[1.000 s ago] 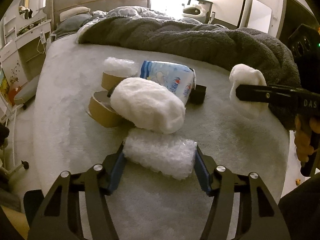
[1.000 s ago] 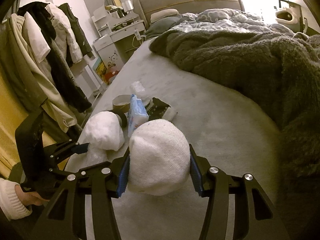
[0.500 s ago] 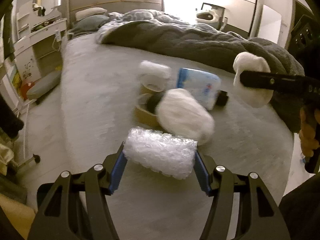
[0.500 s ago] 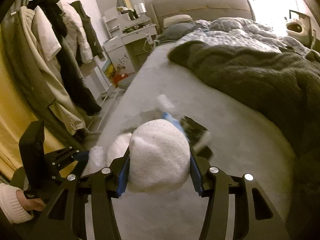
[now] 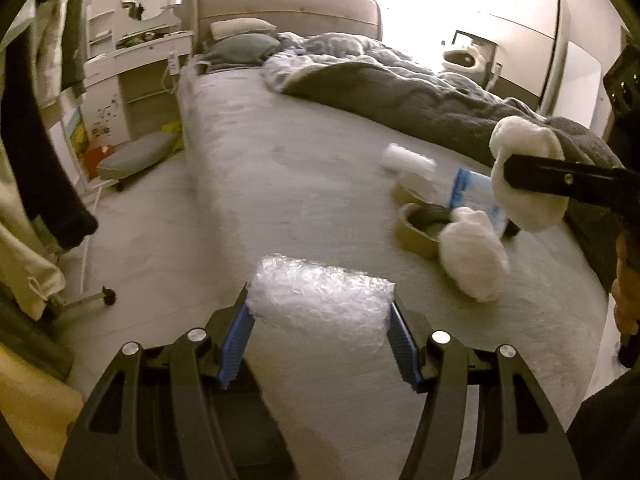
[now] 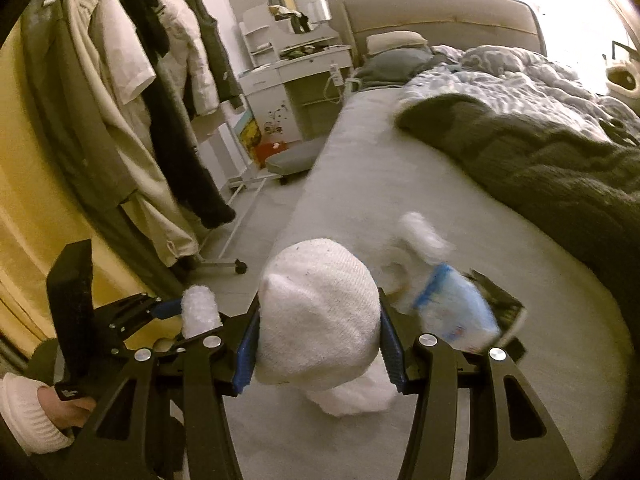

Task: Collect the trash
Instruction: 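Grasp the bubble-wrap roll with the left tool while the right tool holds the tissue ball, then carry the bubble wrap over the black bin and open the left tool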

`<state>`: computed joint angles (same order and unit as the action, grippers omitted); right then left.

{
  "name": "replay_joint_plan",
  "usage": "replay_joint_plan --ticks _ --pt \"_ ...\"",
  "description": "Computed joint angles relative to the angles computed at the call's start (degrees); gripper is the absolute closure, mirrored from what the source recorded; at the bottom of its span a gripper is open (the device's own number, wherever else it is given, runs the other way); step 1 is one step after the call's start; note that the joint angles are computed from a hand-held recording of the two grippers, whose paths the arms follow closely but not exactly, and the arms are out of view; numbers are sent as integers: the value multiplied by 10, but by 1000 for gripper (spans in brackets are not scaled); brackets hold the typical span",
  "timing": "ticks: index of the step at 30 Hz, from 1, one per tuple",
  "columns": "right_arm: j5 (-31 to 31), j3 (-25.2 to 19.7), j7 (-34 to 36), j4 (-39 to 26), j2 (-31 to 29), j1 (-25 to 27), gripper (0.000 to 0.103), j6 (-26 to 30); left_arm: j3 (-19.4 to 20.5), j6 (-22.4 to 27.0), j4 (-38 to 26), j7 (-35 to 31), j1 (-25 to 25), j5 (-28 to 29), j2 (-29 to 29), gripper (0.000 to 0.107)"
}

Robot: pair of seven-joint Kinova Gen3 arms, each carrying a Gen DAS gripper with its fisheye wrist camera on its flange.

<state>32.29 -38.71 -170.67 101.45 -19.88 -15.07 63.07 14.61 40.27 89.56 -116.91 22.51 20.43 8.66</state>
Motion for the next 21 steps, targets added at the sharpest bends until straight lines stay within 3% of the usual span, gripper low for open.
replay_joint_plan --ticks 13,21 --pt "94 -18 -43 -85 132 -64 51 18 -35 13 29 -10 -58 0 -14 43" --pt "130 13 -45 -134 199 -132 51 29 -50 48 30 14 -86 -16 0 43"
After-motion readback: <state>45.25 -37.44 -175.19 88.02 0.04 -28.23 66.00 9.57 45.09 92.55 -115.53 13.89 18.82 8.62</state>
